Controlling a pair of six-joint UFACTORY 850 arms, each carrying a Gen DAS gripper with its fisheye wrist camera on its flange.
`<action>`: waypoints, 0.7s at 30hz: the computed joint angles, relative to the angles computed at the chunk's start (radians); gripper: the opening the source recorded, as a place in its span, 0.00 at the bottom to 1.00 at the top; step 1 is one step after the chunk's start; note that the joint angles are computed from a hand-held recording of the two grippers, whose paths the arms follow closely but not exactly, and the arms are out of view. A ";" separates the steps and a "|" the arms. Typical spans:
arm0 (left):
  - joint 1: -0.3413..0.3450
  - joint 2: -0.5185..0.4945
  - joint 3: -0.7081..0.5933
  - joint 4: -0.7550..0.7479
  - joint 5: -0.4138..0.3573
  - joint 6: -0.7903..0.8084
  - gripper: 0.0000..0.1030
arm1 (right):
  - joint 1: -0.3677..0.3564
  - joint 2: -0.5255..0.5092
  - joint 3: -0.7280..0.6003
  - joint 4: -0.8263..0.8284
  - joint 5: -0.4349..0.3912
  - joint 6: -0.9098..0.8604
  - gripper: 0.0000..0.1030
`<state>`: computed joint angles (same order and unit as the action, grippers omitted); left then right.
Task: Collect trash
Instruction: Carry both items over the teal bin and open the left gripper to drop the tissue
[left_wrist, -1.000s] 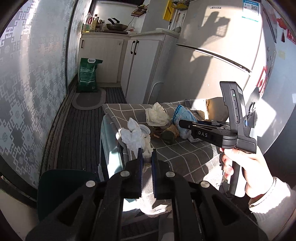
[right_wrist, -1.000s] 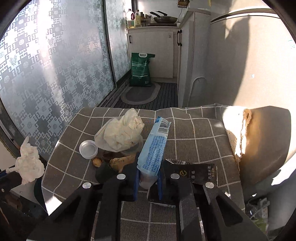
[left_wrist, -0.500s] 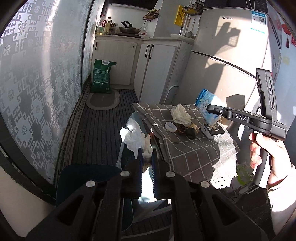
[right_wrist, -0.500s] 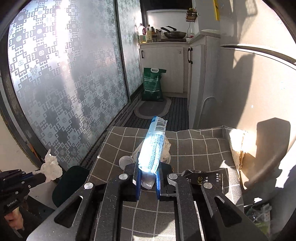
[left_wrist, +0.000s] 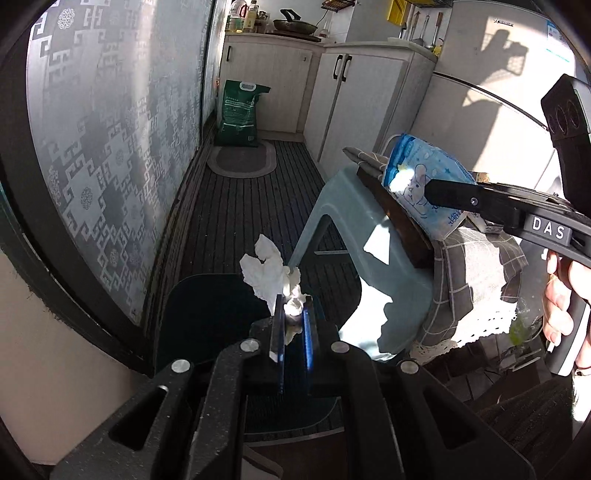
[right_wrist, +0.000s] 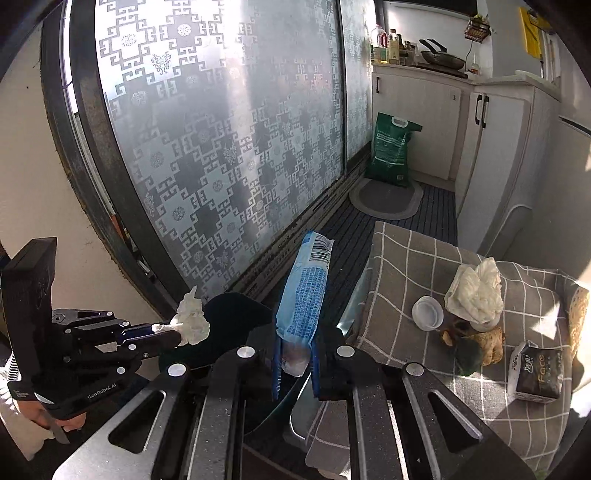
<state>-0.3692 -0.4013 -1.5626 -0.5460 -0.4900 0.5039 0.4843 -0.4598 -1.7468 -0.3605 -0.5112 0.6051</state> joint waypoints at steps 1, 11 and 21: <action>0.006 -0.004 0.001 0.016 -0.006 -0.013 0.09 | 0.006 -0.017 -0.019 0.024 -0.007 -0.027 0.12; 0.055 -0.041 0.011 0.081 -0.073 -0.055 0.09 | 0.029 -0.148 -0.165 0.243 -0.086 -0.225 0.12; 0.062 -0.068 0.004 0.112 -0.117 -0.056 0.10 | 0.037 -0.245 -0.275 0.354 -0.188 -0.308 0.12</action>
<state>-0.3077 -0.4697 -1.5588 -0.4344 -0.6067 0.4476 0.5212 -0.7046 -2.0217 -0.0063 -0.6994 0.2968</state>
